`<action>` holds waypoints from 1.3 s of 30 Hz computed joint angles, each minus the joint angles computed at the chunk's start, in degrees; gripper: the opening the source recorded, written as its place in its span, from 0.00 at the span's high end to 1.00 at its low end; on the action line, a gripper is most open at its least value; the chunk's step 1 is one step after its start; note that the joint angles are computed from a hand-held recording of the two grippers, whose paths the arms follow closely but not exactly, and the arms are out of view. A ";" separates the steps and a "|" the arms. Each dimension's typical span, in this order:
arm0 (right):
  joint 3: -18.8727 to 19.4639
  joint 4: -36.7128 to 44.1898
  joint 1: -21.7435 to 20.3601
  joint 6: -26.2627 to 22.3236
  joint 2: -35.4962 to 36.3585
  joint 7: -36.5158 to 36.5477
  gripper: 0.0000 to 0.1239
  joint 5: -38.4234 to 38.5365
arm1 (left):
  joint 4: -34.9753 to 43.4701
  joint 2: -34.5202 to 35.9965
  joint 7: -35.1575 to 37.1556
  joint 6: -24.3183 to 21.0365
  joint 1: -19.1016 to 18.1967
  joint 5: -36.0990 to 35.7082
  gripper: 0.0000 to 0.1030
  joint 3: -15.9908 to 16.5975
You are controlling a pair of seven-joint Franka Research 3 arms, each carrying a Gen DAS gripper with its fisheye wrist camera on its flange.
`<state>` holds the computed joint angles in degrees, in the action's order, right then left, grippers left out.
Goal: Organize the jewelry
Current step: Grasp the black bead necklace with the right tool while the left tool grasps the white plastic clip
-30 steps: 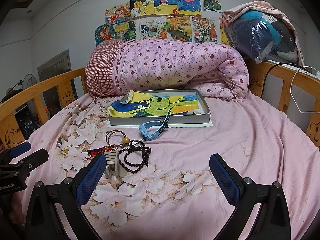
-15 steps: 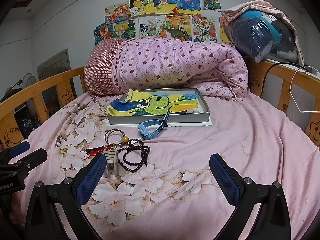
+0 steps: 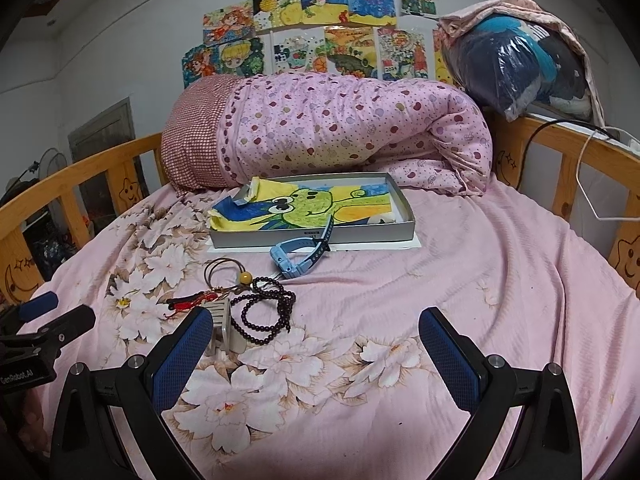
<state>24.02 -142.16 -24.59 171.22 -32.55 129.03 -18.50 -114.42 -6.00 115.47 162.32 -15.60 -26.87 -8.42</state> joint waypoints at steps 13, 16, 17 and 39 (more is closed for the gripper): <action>-13.24 4.59 13.25 -4.33 7.47 -11.78 0.17 7.99 | 9.96 6.34 6.31 -11.75 4.23 -4.32 0.02 -1.03; -19.02 7.34 19.20 -7.89 10.39 -19.19 0.17 12.74 | 11.61 7.20 9.41 -14.93 5.57 -8.06 0.02 -1.93; -20.79 8.27 20.97 -9.19 11.25 -22.06 0.17 14.56 | 11.94 7.40 9.78 -15.54 5.81 -8.45 0.02 -2.21; -30.17 20.34 27.48 -17.49 25.54 -65.21 0.36 48.28 | 21.05 15.63 0.51 -25.71 5.82 -5.81 0.07 -7.03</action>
